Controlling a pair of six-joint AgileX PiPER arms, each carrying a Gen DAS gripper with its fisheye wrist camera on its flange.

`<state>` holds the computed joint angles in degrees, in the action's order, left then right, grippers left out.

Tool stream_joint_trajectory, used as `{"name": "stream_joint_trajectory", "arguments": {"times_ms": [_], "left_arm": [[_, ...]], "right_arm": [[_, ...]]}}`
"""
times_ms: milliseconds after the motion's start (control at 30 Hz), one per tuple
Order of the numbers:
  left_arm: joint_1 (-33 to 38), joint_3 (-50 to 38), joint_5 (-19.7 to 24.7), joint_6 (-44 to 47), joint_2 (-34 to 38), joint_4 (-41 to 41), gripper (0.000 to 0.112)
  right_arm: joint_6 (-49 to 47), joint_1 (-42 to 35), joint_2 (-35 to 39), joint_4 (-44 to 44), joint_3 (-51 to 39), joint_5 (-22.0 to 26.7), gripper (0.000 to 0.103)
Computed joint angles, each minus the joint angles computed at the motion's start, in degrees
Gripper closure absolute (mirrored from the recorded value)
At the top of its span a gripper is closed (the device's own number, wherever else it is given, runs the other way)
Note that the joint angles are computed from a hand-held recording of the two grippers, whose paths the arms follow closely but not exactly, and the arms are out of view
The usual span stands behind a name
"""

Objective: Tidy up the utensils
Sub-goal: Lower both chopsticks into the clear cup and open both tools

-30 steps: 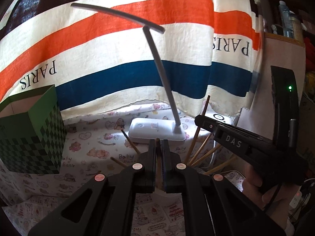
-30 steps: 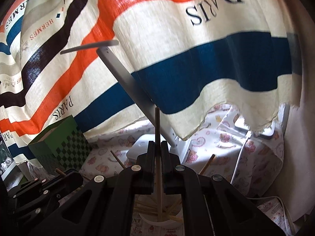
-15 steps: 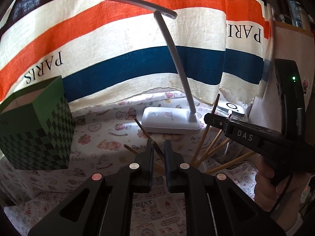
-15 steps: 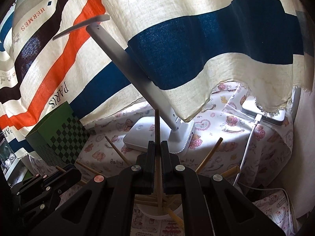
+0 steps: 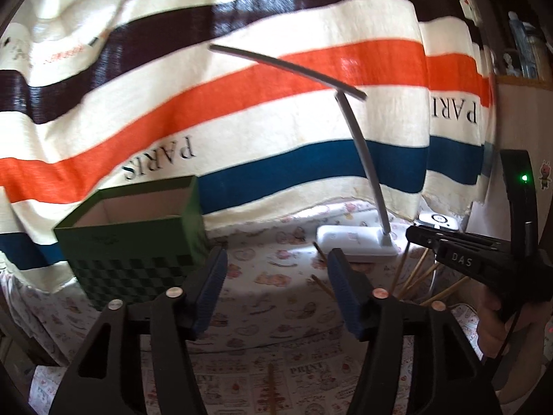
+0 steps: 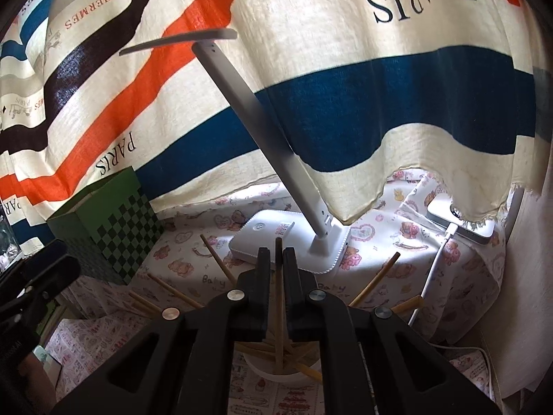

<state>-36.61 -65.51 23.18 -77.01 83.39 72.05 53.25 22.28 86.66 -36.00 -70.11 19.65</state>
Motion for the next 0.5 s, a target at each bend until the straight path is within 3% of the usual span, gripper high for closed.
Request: {"name": "stream_joint_trajectory", "arguments": {"times_ms": [33,133,200,267,367,400,500], "left_arm": [[0.4,1.2,-0.2,-1.7,-1.2,1.7,0.051],[0.8,4.7,0.1,-5.7,-4.7,6.5,0.046],[0.9,6.9,0.5,-9.0,-6.7,9.9,0.038],[1.4,9.4,0.0,-12.1,-9.0,12.7,0.034],[1.7,13.7,0.6,-18.9,-12.5,19.0,0.025],[1.4,15.6,1.8,-22.0,-13.8,22.1,0.018],[-0.9,20.6,9.2,-28.4,-16.3,25.5,0.012]], "right_arm": [[2.0,0.5,-0.7,-2.4,0.4,-0.1,0.078],[11.7,2.7,-2.8,-14.8,2.1,0.8,0.069],[15.4,3.5,-4.0,-18.4,2.6,2.0,0.063],[19.1,3.5,-5.7,-20.7,3.6,1.3,0.050],[25.1,5.4,-8.2,-26.3,4.8,3.0,0.047],[27.4,6.6,-8.9,-28.7,5.1,4.1,0.041],[32.5,11.7,-10.3,-34.1,5.7,9.4,0.027]]}}
